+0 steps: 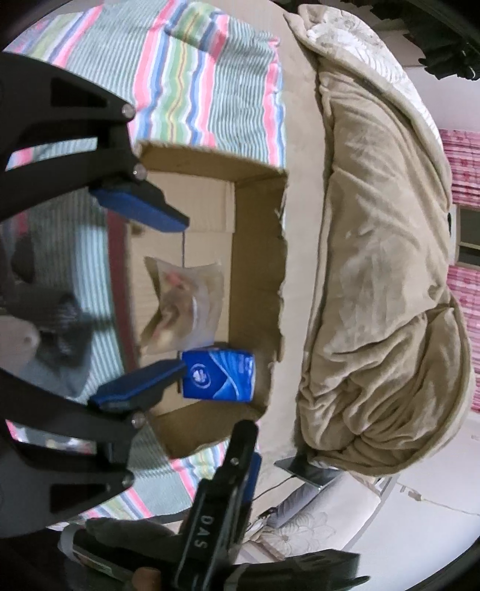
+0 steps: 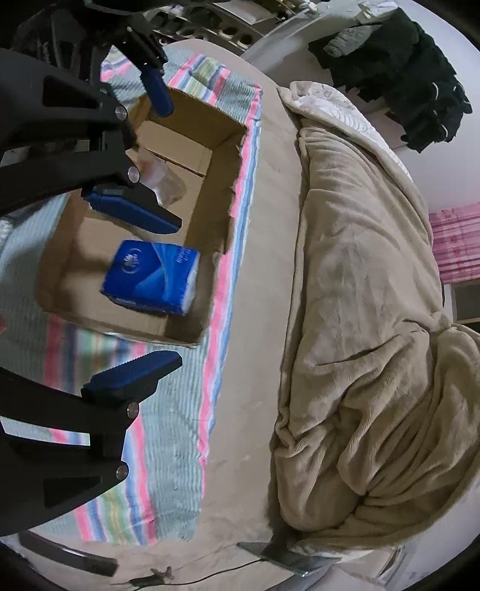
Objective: Organize objects
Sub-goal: 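Lower snack bag into box with left tool while right tool drops blue packet in, then grasp the white sock with the left tool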
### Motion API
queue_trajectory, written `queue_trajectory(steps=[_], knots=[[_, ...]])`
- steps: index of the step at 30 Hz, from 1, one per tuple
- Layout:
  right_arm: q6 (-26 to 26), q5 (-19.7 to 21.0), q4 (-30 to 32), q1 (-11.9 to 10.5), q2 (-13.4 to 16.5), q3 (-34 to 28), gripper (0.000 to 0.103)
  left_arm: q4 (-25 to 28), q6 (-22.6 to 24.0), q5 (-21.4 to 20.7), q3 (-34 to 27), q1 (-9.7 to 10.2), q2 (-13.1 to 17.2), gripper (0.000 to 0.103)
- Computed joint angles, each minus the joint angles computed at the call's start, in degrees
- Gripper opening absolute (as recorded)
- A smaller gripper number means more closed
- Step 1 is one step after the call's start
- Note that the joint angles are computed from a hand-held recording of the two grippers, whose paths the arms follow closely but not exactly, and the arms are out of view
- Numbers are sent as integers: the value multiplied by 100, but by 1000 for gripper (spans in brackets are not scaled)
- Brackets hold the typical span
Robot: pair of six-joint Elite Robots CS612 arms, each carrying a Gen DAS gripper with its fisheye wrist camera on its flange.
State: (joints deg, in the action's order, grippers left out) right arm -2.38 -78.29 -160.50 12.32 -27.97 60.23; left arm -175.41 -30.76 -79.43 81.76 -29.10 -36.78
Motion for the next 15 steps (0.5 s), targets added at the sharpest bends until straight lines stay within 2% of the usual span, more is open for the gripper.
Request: queue_trajectory(steps=[6, 15], knots=[[103, 86, -394, -1, -337, 619, 80, -242, -24, 135, 444, -69, -275, 79], [127, 113, -780, 36, -715, 1346, 81, -536, -111, 257, 1025, -161, -579, 79]])
